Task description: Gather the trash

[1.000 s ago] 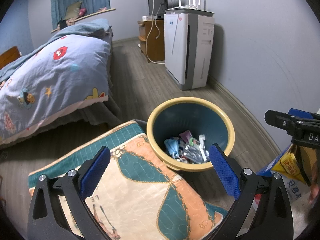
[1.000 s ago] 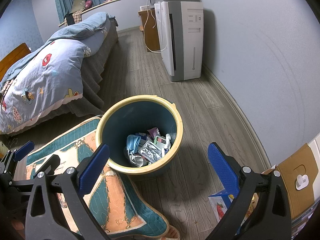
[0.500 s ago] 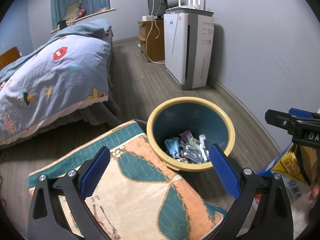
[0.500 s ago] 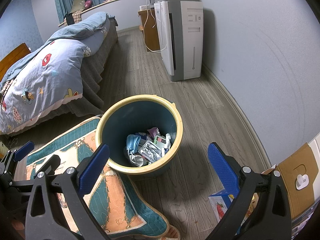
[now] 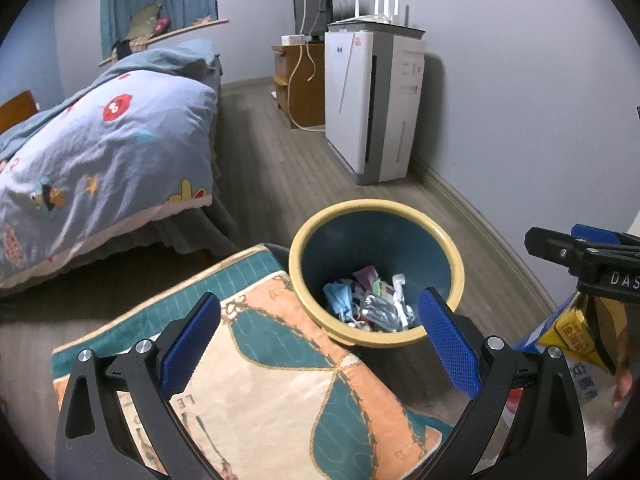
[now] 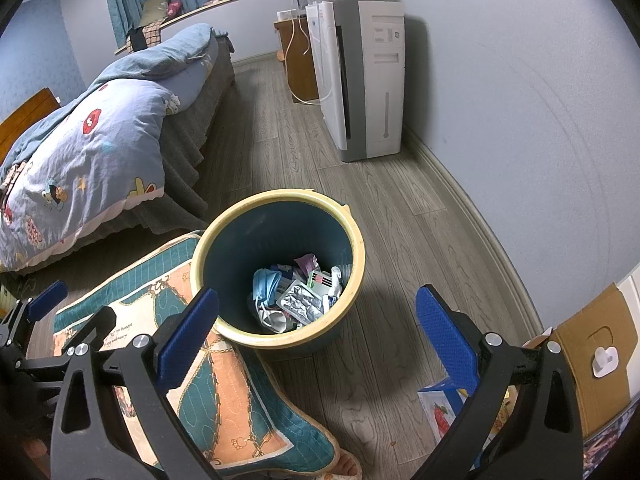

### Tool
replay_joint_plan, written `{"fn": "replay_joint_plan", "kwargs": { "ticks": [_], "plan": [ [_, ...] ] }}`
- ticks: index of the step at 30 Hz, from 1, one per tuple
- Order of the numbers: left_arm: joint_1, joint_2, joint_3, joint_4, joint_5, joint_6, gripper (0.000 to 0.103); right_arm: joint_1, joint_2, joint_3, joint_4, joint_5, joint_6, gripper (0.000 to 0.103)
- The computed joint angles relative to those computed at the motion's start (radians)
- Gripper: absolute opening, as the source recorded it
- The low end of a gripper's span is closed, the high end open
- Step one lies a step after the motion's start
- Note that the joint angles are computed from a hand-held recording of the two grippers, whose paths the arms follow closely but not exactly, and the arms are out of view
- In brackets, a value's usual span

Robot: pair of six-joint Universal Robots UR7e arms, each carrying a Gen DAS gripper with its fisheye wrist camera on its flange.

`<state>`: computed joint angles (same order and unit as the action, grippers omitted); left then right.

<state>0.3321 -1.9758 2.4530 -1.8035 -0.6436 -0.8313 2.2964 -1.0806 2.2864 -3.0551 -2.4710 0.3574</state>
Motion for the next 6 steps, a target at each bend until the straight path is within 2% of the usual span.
{"fn": "replay_joint_plan", "kwargs": {
  "ticks": [6],
  "plan": [
    [0.004,-0.012,-0.025,0.082,-0.010,-0.037,0.098,0.009,0.002,-0.013,0.069,-0.008,0.072,0.097]
  ]
}}
